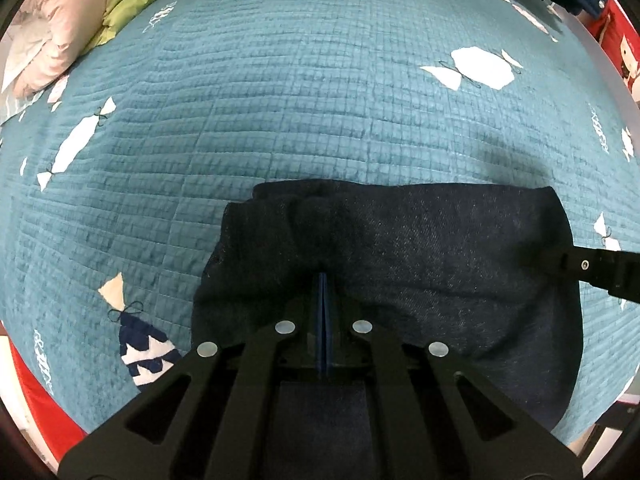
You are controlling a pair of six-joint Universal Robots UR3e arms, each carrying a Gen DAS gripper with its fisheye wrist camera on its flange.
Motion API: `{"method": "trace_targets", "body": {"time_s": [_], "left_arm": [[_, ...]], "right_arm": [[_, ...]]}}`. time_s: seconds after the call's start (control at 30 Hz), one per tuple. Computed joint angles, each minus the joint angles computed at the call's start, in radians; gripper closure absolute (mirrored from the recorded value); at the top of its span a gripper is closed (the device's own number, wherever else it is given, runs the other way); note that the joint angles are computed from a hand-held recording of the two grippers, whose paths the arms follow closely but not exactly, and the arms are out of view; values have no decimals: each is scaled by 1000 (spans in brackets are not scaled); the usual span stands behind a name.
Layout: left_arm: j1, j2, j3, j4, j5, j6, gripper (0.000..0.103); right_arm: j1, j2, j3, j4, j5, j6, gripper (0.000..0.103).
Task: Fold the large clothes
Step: 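Press and smooth the denim bundle with both tools, pushing it flat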
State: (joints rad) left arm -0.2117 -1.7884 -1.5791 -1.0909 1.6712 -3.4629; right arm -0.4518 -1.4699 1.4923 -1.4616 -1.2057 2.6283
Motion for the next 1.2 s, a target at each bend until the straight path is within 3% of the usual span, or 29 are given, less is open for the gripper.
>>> {"method": "trace_targets", "body": {"time_s": [0.57,0.63,0.73,0.83,0.9,0.97,1.03,1.13,1.2], "left_arm": [[17,10,-52,64,-27,2,102],[21,31,-49,39,-36,10,102],[46,123,-79,-28,-86,23,101],[29,211,-173,-27,-70,37,102],[30,242,-246,-27,-74,22,102],[35,269,-354,83,-76,32,101],[8,254,-350,102,-45,34,101],[-10,250,-299,33,-24,26,101],[-12,310,-293,-53,-34,32,101]], "right_arm": [[-5,-36,22,-13,-7,-3,92],[-27,-77,16,40,3,-17,90],[-93,-202,30,205,35,-137,90],[-145,-311,103,336,-17,-219,90],[-181,-396,232,319,-45,-247,92],[-191,-449,347,229,-22,-271,92],[-207,-409,364,213,-1,-235,94],[-270,-395,296,334,7,-251,95],[-324,-503,275,452,-50,-358,89]]}}
